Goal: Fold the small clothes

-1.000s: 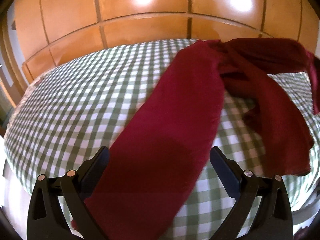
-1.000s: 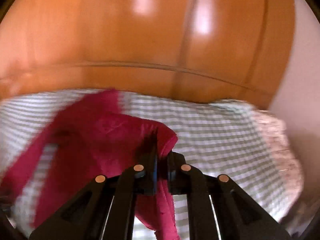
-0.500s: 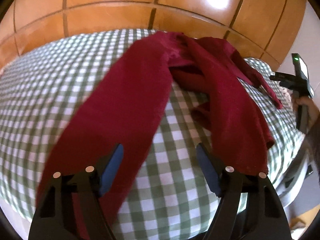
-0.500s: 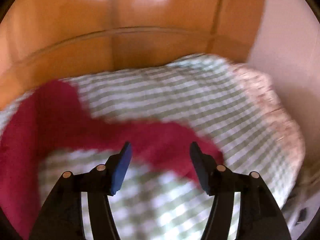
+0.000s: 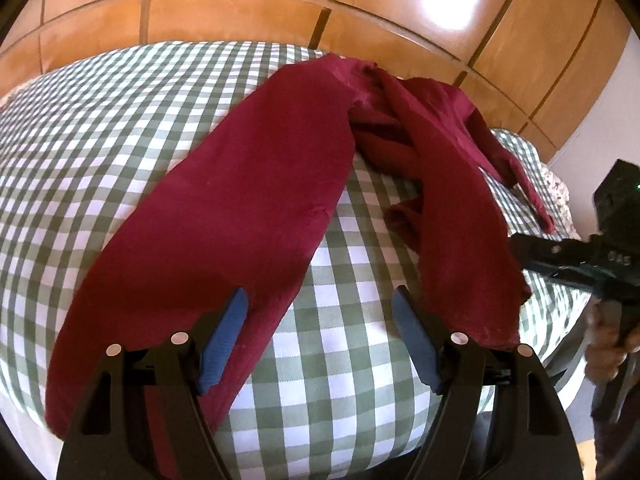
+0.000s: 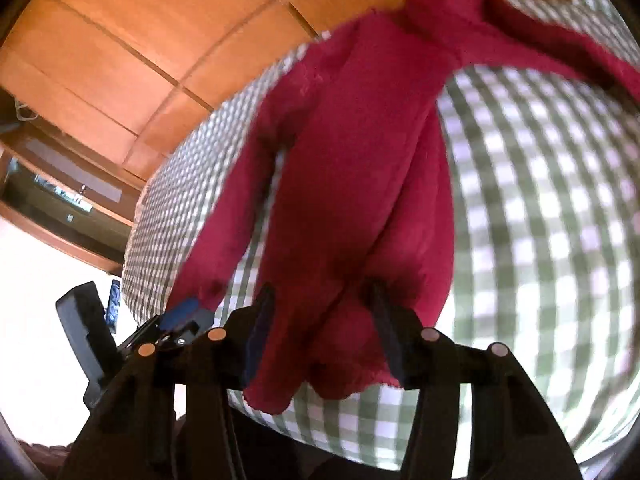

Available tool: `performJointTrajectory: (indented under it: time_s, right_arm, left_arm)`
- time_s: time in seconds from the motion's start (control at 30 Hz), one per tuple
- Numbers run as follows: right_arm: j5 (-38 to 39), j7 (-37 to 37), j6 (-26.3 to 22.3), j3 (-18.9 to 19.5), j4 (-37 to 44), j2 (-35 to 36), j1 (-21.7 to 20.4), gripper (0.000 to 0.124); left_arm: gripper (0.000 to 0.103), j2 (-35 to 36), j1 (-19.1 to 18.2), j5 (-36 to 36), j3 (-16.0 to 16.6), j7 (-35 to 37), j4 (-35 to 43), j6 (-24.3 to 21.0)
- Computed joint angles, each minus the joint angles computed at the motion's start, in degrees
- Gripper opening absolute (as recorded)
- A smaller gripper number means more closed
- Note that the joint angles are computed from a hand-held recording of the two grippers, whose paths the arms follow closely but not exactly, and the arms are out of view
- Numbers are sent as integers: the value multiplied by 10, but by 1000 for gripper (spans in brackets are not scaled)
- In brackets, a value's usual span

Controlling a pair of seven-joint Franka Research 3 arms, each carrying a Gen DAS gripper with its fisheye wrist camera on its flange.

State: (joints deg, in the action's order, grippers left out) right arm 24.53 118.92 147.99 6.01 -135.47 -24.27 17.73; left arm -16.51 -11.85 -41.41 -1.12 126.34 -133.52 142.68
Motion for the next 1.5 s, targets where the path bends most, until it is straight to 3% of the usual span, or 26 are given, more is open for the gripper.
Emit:
performJointTrajectory:
  time_s: [0.1, 0.3, 0.43, 0.53, 0.57, 0.6, 0.63, 0.7, 0.8, 0.9, 1.0, 1.1, 1.3, 1.33, 1.37, 1.5]
  right_arm:
    - [-4, 18, 9, 7, 14, 18, -4, 51]
    - [-138, 97, -2, 47, 56, 41, -47, 51]
    - [-81, 32, -11, 8, 55, 60, -3, 54]
    - [-60, 27, 4, 9, 45, 59, 5, 54]
    - [-59, 23, 11, 10, 42, 56, 6, 43]
    - [-62, 23, 11, 11, 41, 54, 4, 16]
    - [-76, 30, 10, 16, 39, 49, -3, 2]
    - [-74, 28, 23, 14, 27, 34, -5, 3]
    - [-113, 49, 36, 28, 4, -16, -38, 3]
    - [-206, 113, 8, 61, -22, -93, -116, 2]
    - [-287, 157, -62, 83, -36, -152, -191, 2]
    - [-344, 177, -123, 83, -49, -167, -238, 2]
    - [-360, 191, -127, 50, -78, -143, -240, 2]
    - [-360, 191, -126, 46, -85, -141, -237, 2]
    - [-361, 190, -125, 45, -86, -137, -236, 2]
    - [-375, 188, -133, 48, -77, -141, -229, 2]
  left_arm:
    - [74, -3, -3, -11, 3, 12, -2, -2]
    - [74, -9, -2, -16, 5, 22, -6, -2]
    - [74, -5, -1, -19, 5, 17, -2, -7]
    - [74, -5, -2, -19, 4, 24, -2, -12]
    - [74, -4, -3, -21, 5, 31, -1, -13]
    - [74, -3, -3, -23, 5, 36, 1, -14]
    - [74, 0, -3, -23, 5, 37, 5, -18]
    - [74, 8, 0, -25, 4, 38, 14, -27]
    - [69, 17, 4, -27, 1, 47, 29, -39]
    - [58, 29, 6, -26, -5, 59, 44, -48]
    - [55, 50, 6, -34, -13, 67, 71, -73]
    - [55, 78, 6, -45, -29, 70, 104, -99]
    - [56, 168, 13, -33, -73, -8, 187, -100]
    - [49, 189, 17, -36, -79, -17, 207, -123]
    - [20, 196, 20, -27, -86, -21, 212, -121]
    - [12, 179, 42, -52, -92, 10, 196, -127]
